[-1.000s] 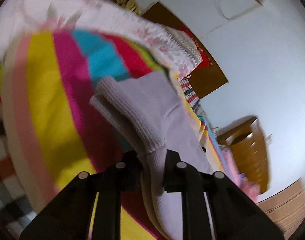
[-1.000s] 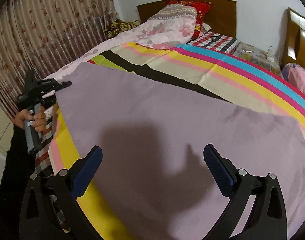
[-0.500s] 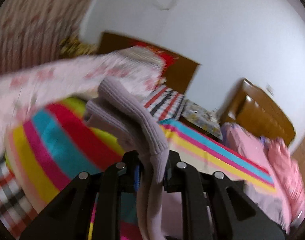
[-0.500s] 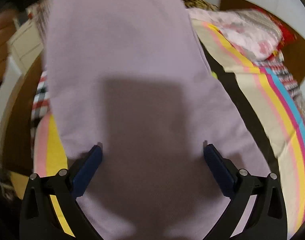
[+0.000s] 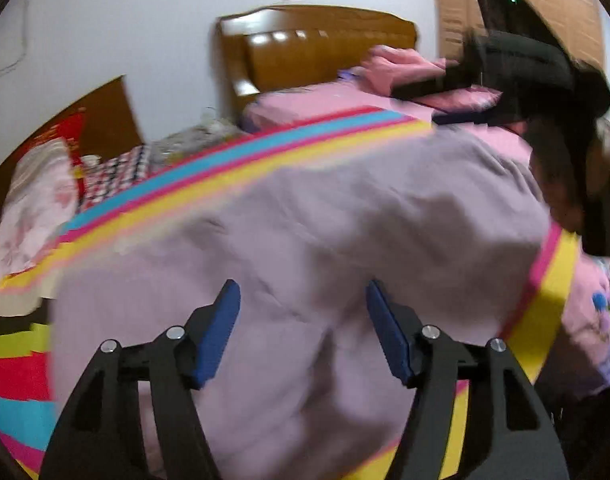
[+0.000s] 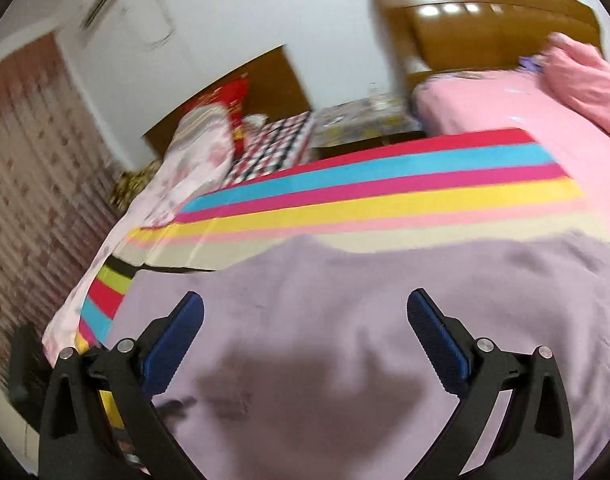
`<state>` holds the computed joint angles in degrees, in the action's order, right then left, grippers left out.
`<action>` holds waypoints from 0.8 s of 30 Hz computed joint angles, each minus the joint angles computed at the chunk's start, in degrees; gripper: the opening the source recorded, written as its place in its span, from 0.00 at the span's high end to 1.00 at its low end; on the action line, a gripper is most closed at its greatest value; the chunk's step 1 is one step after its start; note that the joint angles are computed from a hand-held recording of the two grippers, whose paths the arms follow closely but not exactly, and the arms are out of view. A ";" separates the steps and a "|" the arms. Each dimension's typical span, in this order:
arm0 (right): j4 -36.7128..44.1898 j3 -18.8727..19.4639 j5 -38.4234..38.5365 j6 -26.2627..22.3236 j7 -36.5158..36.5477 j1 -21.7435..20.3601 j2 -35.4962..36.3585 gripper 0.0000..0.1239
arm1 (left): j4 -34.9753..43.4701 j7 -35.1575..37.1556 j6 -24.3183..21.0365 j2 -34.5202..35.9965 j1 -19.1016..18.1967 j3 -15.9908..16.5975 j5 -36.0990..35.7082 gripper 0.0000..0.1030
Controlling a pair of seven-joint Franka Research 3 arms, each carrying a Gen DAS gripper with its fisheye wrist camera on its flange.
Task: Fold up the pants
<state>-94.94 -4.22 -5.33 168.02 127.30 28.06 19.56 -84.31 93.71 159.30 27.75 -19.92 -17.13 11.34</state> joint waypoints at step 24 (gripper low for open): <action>29.51 11.42 24.66 -24.76 -17.42 -1.42 20.09 0.34 | -30.16 -37.19 11.30 -18.47 5.57 11.48 18.61 0.04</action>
<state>-65.43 7.21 19.33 143.26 109.89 26.64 39.66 -114.47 56.52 170.60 9.28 -14.36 -5.64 29.94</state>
